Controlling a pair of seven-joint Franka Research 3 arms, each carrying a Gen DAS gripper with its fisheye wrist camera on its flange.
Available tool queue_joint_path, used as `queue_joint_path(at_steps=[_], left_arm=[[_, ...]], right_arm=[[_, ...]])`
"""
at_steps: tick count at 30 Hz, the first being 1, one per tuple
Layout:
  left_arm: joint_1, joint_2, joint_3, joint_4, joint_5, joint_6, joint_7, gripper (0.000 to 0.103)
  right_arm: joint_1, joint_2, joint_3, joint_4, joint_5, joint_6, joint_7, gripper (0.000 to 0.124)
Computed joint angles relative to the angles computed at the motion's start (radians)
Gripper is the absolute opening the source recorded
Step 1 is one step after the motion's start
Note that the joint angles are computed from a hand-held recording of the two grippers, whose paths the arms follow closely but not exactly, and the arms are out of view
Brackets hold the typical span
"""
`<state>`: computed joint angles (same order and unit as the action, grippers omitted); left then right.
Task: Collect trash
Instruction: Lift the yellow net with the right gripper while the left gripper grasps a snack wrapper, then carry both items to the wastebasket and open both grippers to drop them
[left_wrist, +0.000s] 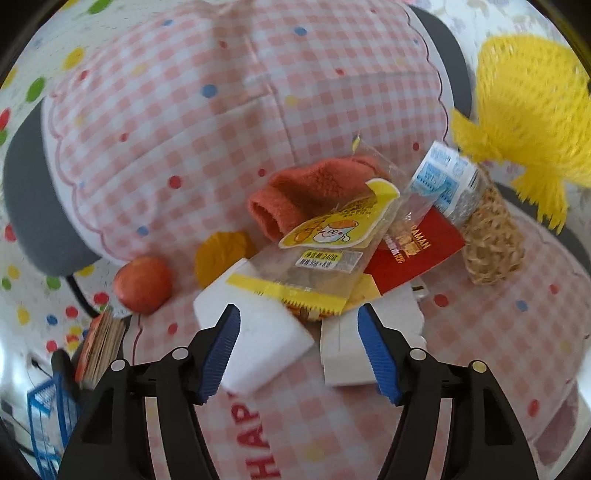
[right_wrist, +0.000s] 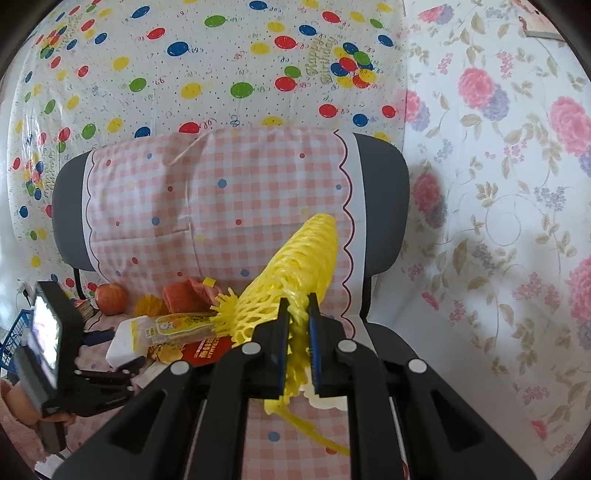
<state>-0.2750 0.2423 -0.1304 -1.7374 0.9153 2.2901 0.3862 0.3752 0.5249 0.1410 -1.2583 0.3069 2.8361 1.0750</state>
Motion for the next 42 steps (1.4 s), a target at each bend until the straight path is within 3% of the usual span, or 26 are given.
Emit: queue_joint_path(at_steps=[5,8,10,12,18,22,25,30,36,42], left_arm=[[0.003,0.040,0.015,0.052,0.024,0.026,0.052,0.062],[0.016,0.033,0.019,0.052,0.026,0.088,0.091,0.039],[0.019,0.038,0.020,0.073,0.022,0.104,0.137,0.014],[0.020,0.042,0.025,0.097,0.017,0.112,0.156,0.003],[0.011,-0.043,0.033,0.111,0.056,0.108,0.036,0.002],[-0.001,-0.138,-0.015,0.052,0.053,0.066,-0.046,0.002],[-0.006,-0.199,-0.052,-0.013,0.078,0.074,-0.123,0.002],[-0.022,-0.289,-0.125,-0.130,0.145,0.090,-0.310,0.002],[-0.063,-0.292,-0.194,-0.169,0.244,0.064,-0.476,0.002],[-0.103,-0.254,-0.200,-0.191,0.273,0.164,-0.561,0.002]], right_arm=[[0.005,0.032,-0.005,0.055,-0.009,-0.038,0.005,0.010],[0.006,0.036,-0.007,0.062,-0.008,-0.035,0.009,0.010],[0.004,0.045,-0.007,0.072,-0.009,-0.024,0.008,0.010],[0.007,0.060,-0.009,0.086,-0.013,-0.002,0.005,0.010],[-0.003,0.023,-0.009,0.034,-0.010,0.044,0.021,0.010],[-0.070,-0.081,0.061,-0.104,0.071,0.090,-0.060,0.010],[-0.122,-0.157,0.104,-0.193,0.160,0.060,-0.145,0.009],[-0.158,-0.316,0.112,-0.391,0.335,0.082,-0.303,0.010],[-0.128,-0.481,0.045,-0.611,0.455,0.110,-0.392,0.010],[-0.080,-0.619,-0.041,-0.838,0.414,0.200,-0.339,0.010]])
